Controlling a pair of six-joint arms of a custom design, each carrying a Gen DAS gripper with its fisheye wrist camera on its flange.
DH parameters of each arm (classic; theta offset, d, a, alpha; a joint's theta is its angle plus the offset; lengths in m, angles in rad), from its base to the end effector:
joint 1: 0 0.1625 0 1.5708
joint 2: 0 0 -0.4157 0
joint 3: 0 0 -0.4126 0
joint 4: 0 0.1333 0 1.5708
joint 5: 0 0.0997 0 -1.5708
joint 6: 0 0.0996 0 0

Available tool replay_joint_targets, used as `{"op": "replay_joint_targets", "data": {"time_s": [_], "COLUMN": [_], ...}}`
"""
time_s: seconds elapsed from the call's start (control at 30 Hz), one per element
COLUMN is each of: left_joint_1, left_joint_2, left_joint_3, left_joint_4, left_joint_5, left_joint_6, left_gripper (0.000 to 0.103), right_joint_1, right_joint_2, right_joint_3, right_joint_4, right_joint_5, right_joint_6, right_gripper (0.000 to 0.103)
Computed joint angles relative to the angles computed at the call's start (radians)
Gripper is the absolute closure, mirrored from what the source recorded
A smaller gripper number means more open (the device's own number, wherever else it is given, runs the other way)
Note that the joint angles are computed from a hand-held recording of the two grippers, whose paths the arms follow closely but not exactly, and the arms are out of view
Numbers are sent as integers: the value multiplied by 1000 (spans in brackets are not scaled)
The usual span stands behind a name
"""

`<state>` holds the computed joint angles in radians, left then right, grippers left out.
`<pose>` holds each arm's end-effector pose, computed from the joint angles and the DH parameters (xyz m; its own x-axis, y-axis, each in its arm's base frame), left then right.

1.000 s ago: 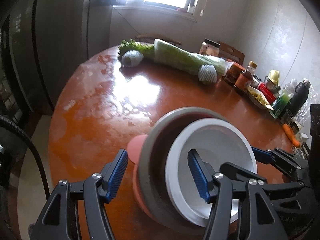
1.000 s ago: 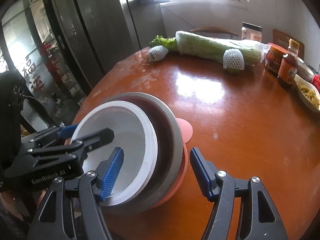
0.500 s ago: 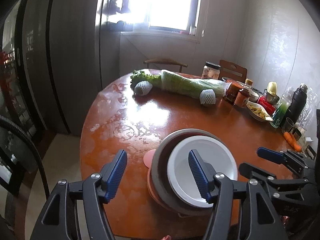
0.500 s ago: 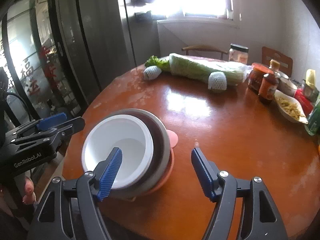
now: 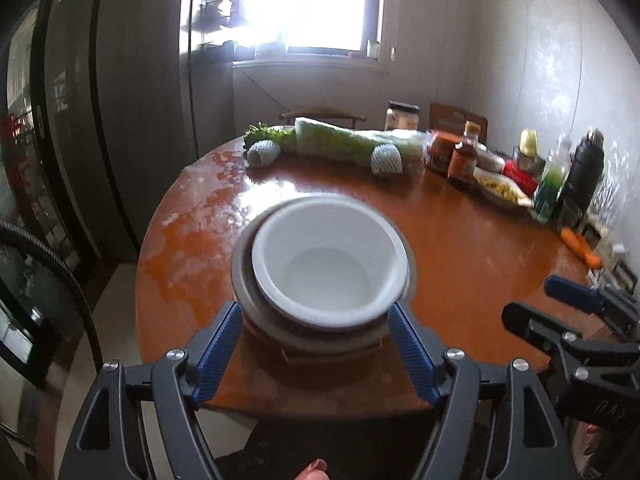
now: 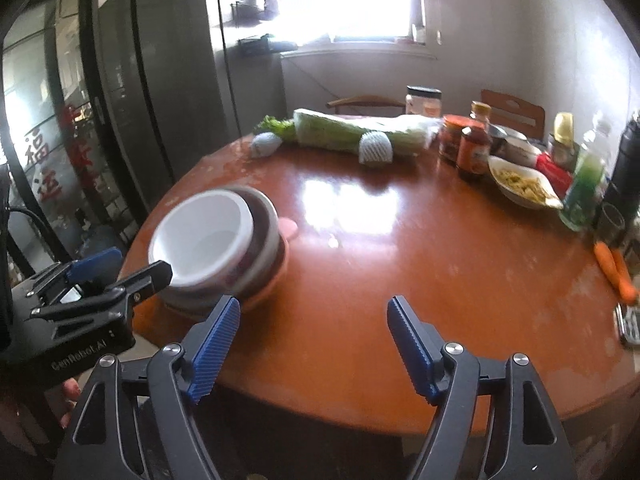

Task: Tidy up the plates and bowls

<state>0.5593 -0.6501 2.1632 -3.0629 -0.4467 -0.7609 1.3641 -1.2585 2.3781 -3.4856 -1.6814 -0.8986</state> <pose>-0.2660 -0.4297 -0.0429 -0.7387 -0.0933 -0.6675 0.4667 0.6436 -0.6066 0.0277 -0.4637 0.1887 -0.7081 -0.3611 0.6068 -0.6590 0.6467 -0.3841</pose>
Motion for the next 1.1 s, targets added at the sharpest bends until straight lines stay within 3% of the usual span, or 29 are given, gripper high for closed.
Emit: {"op": "replay_joint_targets", "data": {"time_s": [0.23, 1.1], "left_joint_1": [-14, -27], "left_joint_2": [-6, -4], "left_joint_3": [4, 5], "left_joint_4": [83, 89], "left_joint_5": [-21, -42], "left_joint_6": [-75, -73], "left_gripper": [28, 28], "right_joint_1": [-31, -30], "right_joint_2": [-37, -3], "right_joint_3": [51, 90], "right_joint_4": [-35, -88], "right_joint_5": [23, -32], "right_joint_6": [-20, -51], "right_gripper": [24, 23]}}
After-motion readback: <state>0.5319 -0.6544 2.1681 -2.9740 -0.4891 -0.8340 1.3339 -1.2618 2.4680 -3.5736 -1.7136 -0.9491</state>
